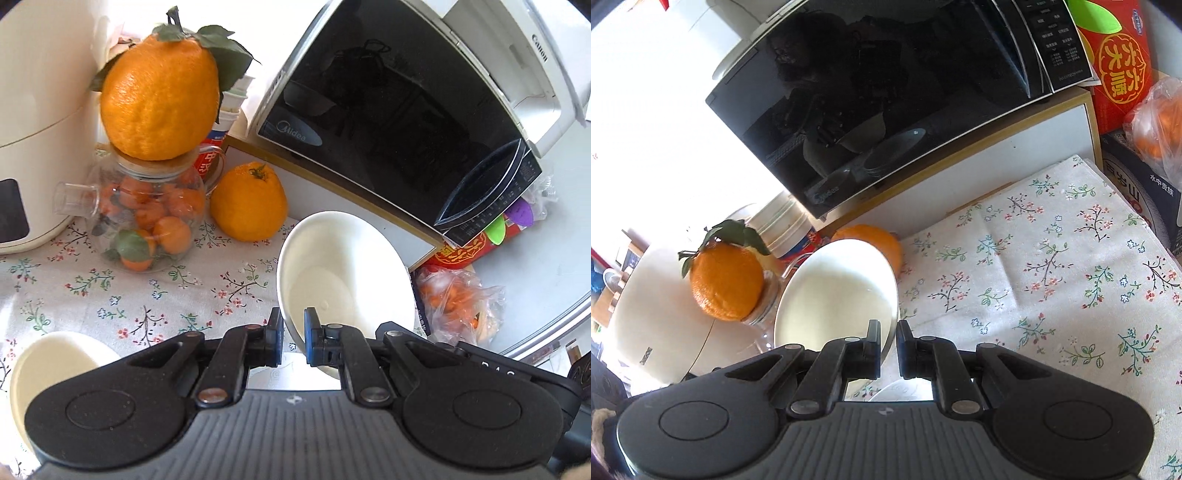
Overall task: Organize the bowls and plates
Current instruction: 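Carry the small white bowl toward the bowl stack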
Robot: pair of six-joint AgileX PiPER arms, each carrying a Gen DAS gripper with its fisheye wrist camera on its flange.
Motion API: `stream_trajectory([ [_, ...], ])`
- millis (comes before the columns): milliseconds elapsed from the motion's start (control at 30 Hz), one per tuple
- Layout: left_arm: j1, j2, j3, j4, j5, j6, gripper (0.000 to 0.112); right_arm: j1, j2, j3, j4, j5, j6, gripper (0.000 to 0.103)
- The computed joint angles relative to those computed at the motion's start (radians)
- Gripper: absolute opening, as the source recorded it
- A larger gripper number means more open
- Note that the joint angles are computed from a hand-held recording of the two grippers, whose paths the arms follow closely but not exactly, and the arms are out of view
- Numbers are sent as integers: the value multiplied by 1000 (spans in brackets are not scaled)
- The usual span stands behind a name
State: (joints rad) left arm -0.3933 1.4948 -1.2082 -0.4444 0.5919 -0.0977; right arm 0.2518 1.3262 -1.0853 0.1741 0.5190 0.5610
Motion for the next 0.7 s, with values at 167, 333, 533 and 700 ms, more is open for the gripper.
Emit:
stream_trajectory([
  [167,8,-108,73,69,14,-70,10,72,-32,-9,-34,37,22,9],
  [333,27,-178,140,110,30,-121,10,136,-41,-8,-47,77,31,10],
  [533,135,-277,254,-7,53,23,10,179,-34,8,11,92,17,9],
  [700,266,-299,320,-153,89,191,10,244,10,2,20,90,31,9],
])
